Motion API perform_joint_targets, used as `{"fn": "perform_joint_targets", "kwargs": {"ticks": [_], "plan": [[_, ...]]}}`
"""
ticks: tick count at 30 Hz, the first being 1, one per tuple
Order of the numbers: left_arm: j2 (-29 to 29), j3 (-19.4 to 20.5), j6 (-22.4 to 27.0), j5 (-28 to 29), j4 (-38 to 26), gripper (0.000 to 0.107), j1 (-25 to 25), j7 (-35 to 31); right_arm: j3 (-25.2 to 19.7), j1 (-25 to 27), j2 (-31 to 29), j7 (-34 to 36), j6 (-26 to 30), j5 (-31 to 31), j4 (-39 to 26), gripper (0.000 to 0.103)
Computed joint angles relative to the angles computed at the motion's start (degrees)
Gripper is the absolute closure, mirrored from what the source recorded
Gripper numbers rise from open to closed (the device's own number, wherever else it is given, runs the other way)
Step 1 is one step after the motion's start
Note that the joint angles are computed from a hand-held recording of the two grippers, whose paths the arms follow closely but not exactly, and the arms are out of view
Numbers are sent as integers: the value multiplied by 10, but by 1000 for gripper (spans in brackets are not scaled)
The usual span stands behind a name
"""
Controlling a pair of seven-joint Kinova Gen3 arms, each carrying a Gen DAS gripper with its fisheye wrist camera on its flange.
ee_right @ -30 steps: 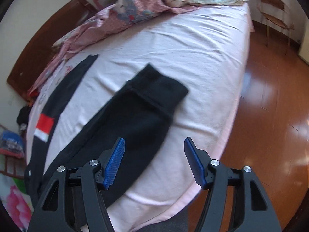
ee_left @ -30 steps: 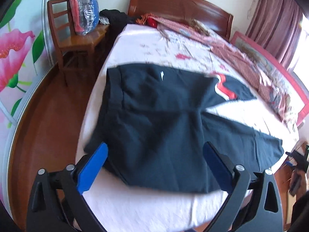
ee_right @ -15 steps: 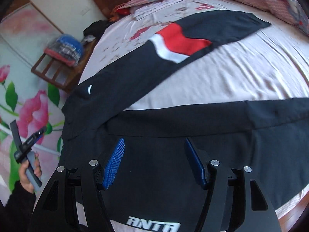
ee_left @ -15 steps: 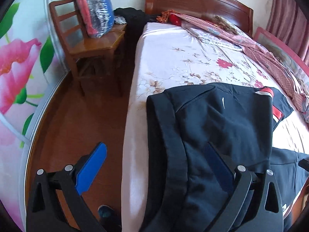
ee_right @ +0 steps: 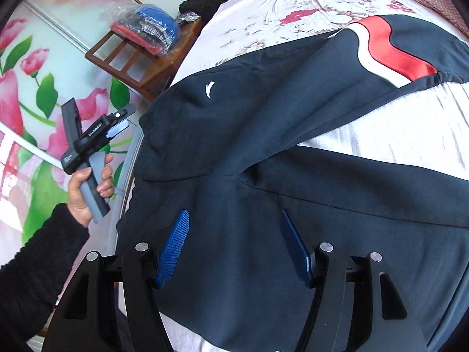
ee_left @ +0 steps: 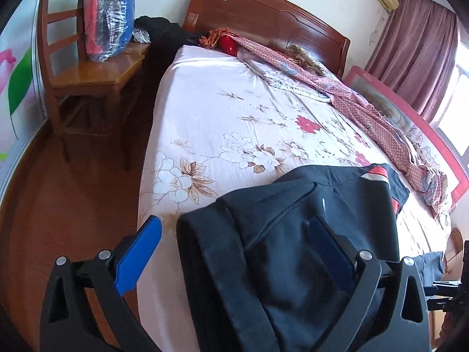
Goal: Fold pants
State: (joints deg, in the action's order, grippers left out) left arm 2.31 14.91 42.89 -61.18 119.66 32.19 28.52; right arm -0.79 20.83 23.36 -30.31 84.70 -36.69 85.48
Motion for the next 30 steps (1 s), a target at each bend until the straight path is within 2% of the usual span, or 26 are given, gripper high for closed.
{"fn": "perform_joint_targets", "kwargs": {"ticks": [2, 4, 5, 6, 11, 13, 14, 15, 16, 17, 18, 20, 23, 30], "plan": [[-4, 4, -45, -19, 19, 8, -28, 27, -1, -2, -3, -3, -4, -3, 4, 39], [-2, -19, -86, -31, 30, 13, -29, 27, -3, -4, -1, -1, 4, -4, -1, 39], [0, -22, -102, -35, 33, 21, -34, 26, -4, -4, -1, 0, 5, -6, 0, 39], [0, -22, -121, -44, 38, 24, -41, 35, -5, -6, 0, 2, 8, -5, -1, 39], [11, -38, -159, -30, 45, 24, -51, 67, -7, -6, 5, 6, 29, -5, -7, 39], [12, -52, -178, -42, 51, 40, -43, 83, -7, -2, 2, 17, 28, -11, -3, 39], [15, -47, -194, -43, 52, 57, -54, 82, -5, -3, 0, 17, 24, -11, 0, 39], [18, -41, -200, -52, 53, 64, -63, 91, -4, -4, -1, 15, 24, -11, 1, 39], [19, -27, -208, -70, 55, 67, -82, 109, -3, -3, 2, 15, 29, -12, 0, 39], [20, -8, -222, -88, 59, 75, -108, 133, -2, -2, -1, 13, 27, -12, 2, 39], [23, 5, -227, -95, 61, 77, -128, 156, -1, -1, -4, 16, 26, -12, 4, 39], [23, 17, -208, -105, 62, 80, -137, 202, 0, 5, -8, 26, 31, -14, 6, 39], [21, -4, -138, -127, 54, 83, -76, 254, 3, 17, -10, 51, 42, -20, 4, 39], [8, -68, 25, -83, -15, 86, 109, 190, 17, 41, 22, 32, 60, -18, -49, 39]]}}
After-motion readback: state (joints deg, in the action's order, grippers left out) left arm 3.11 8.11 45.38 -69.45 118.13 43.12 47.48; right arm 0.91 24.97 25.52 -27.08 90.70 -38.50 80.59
